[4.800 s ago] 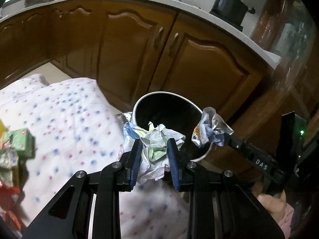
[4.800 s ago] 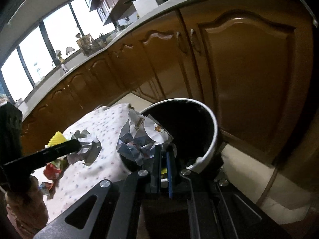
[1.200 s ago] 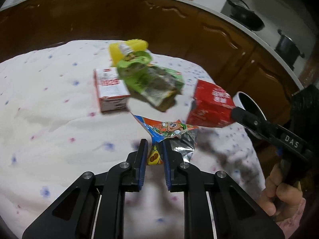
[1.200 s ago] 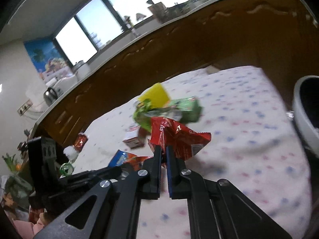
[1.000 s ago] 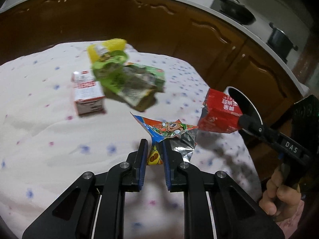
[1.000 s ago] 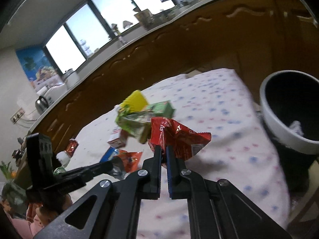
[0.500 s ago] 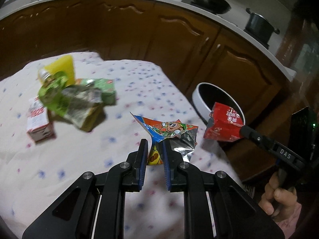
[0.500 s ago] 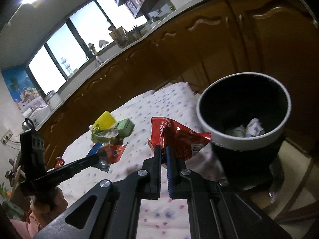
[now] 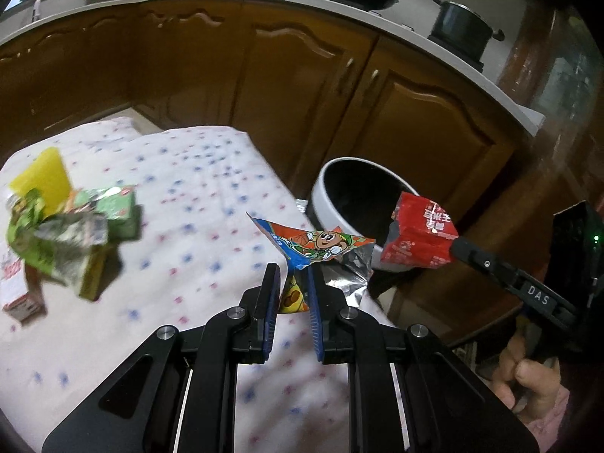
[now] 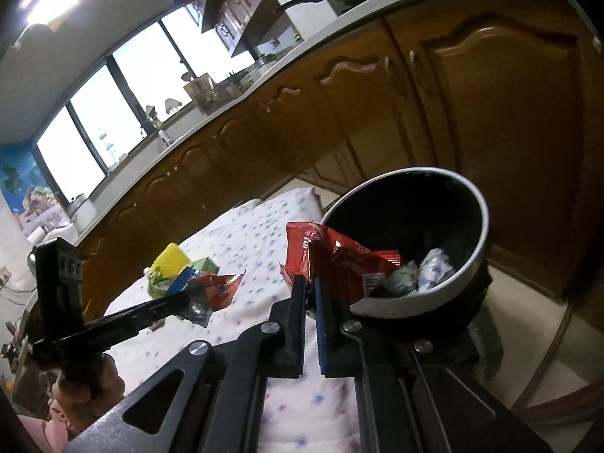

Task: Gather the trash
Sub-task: 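Move both wrappers over the bin and open both tools to drop them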

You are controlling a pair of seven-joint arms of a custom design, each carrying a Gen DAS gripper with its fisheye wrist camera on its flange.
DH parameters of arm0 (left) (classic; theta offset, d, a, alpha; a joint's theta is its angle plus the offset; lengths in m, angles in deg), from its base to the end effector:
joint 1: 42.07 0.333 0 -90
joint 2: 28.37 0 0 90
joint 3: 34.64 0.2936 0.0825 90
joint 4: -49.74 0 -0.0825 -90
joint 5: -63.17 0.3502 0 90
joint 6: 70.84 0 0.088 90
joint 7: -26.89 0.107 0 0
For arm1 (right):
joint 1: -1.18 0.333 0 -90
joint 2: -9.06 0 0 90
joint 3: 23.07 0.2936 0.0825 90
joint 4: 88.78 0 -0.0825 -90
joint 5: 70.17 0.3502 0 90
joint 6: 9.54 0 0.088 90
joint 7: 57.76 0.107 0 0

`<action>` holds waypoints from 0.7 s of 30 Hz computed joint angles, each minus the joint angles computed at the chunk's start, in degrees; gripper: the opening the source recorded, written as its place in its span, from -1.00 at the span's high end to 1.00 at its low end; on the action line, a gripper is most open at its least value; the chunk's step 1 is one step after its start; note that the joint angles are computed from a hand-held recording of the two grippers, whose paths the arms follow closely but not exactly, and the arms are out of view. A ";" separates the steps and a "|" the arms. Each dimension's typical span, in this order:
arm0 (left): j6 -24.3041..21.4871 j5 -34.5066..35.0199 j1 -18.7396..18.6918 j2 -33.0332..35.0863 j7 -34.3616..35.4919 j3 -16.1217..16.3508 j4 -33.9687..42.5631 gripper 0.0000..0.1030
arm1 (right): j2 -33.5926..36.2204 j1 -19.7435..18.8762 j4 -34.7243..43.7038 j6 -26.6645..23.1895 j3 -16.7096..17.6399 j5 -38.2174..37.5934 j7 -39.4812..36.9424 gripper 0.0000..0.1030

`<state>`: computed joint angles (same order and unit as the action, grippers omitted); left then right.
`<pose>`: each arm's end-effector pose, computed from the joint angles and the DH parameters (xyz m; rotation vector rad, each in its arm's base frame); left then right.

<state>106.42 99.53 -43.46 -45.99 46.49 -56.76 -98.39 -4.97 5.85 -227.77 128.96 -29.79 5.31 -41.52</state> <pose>0.3826 -0.2253 0.4359 -1.9842 1.6825 -1.0075 0.4559 -0.0125 0.4238 -1.7235 1.2873 -0.0674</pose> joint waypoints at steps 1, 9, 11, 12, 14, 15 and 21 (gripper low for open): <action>-0.01 0.15 0.07 1.02 0.28 -0.12 1.10 0.73 | 0.26 -0.10 0.27 0.36 -0.05 0.09 -0.10 0.91; -3.09 5.52 -1.49 9.46 0.40 1.13 11.39 0.73 | 4.46 -1.13 4.54 2.87 0.13 -0.19 -0.16 0.91; -4.31 6.60 -2.84 11.81 0.53 2.08 14.19 0.73 | 5.31 -1.38 5.42 3.40 0.37 -0.46 0.00 0.91; -4.89 6.32 -3.75 12.94 1.23 2.74 15.39 0.73 | 5.77 -1.48 5.89 3.80 0.50 -0.61 0.05 0.91; -5.75 5.20 -5.55 15.22 3.30 4.15 17.81 0.73 | 6.47 -1.66 6.74 4.20 0.78 -1.34 0.49 0.91; -6.06 5.24 -6.28 15.95 3.64 4.79 18.61 0.73 | 6.86 -1.72 7.16 4.41 0.89 -1.62 0.60 0.91; -8.56 -1.43 -10.65 22.52 12.55 8.06 25.80 0.73 | 9.88 -2.14 10.43 6.02 1.74 -5.13 2.26 0.91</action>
